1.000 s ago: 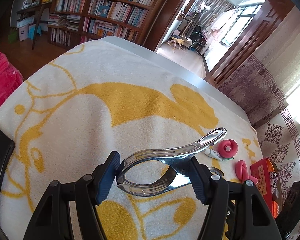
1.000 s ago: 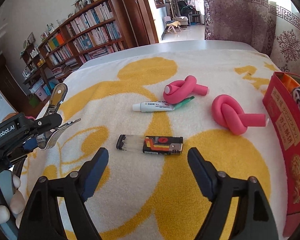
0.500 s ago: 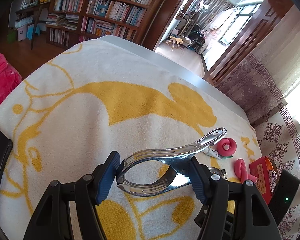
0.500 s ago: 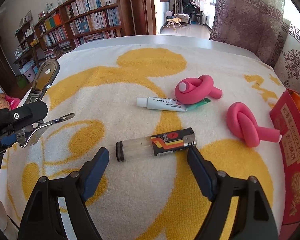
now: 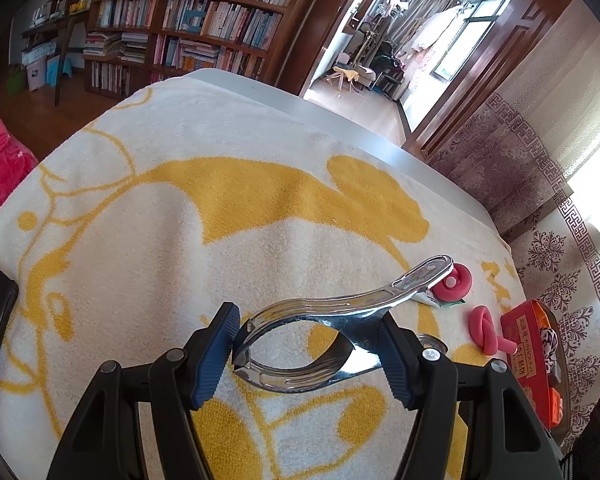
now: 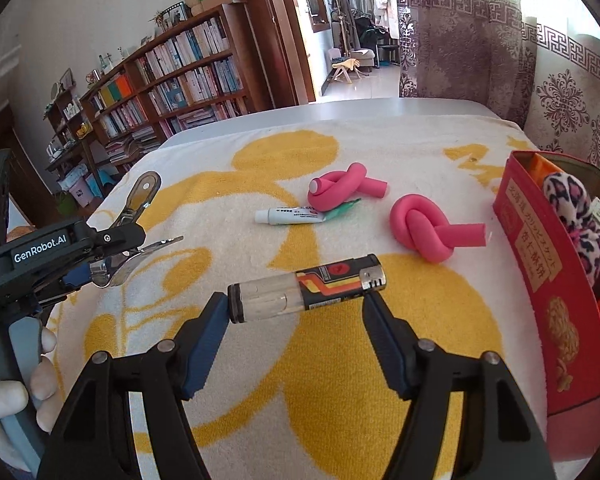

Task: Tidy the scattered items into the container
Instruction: 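Grasp the clear lighter with the right tool and lift it, then carry the lighter and clamp over the red tin with both tools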

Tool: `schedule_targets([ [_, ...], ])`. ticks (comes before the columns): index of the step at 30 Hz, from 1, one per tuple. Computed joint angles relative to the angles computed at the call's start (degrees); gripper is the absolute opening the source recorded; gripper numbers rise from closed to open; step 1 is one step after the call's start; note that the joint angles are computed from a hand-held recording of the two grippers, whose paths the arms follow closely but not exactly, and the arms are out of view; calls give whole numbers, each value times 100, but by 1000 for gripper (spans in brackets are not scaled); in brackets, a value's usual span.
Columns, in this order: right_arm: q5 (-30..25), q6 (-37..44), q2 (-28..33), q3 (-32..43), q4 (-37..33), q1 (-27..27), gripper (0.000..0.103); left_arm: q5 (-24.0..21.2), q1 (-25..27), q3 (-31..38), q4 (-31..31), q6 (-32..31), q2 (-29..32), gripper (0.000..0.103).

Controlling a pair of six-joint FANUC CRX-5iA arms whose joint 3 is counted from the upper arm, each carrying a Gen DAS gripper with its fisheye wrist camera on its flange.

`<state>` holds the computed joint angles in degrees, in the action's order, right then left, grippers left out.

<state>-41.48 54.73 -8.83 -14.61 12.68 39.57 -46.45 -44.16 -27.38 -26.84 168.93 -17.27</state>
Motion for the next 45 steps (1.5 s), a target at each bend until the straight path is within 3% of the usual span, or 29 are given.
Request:
schedule_targets([
  [8,292,-866,-714,-686,965,24,72,-30,-49,62,10,-91,92,68],
  [20,186,-2137,-1474,-1245,2077,-706,72,-158,-358,377,-86,-238,352,68],
  [31,223,-2168,-1703,-1407,1970,-1364,72,-348,-947,1111,-267,-492,876,68],
  [45,260,-1876,-1504,-1386,1825,-1891,73,-378,-1616,2443,-227,-1443,1842,68],
])
